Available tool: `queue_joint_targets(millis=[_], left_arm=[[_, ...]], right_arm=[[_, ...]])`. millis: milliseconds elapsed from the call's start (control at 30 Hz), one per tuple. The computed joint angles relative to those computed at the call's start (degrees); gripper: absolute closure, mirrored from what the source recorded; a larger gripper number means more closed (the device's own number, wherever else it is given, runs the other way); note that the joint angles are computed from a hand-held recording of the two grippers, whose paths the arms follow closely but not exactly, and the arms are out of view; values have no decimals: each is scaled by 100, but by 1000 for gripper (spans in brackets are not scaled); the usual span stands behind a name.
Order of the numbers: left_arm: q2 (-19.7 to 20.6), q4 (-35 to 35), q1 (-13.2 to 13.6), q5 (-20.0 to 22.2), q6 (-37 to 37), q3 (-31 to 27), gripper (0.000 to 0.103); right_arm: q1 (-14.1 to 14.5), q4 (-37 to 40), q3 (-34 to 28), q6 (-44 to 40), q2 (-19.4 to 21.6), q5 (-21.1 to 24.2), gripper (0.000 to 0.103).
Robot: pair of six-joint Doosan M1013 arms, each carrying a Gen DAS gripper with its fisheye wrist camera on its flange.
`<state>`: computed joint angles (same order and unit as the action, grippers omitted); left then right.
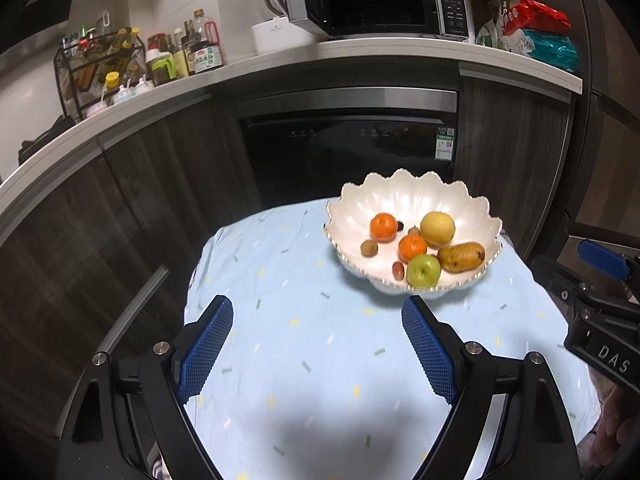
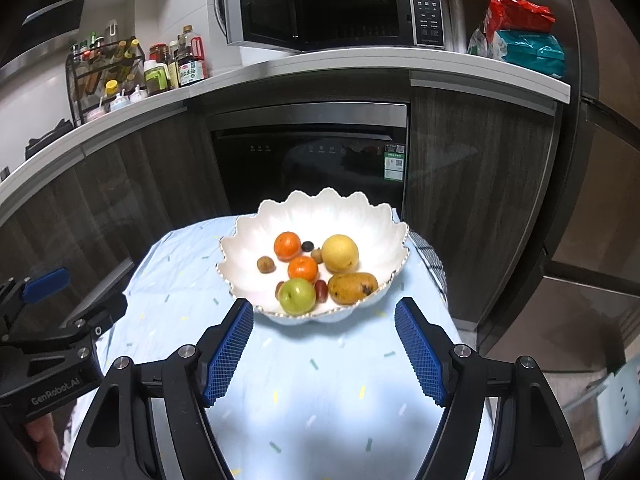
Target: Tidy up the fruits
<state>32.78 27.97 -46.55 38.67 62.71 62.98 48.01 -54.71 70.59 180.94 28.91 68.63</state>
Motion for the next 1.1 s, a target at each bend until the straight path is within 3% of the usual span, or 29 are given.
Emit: queue_joint_targets(millis=[433, 1100], left_arm=[[-471, 882, -90, -185, -1191, 836, 16], [-562, 940, -98, -153, -1376, 985, 16]], right_arm=[[232, -79, 122, 181, -24, 41, 29], [301, -61, 165, 226, -30, 35, 29]])
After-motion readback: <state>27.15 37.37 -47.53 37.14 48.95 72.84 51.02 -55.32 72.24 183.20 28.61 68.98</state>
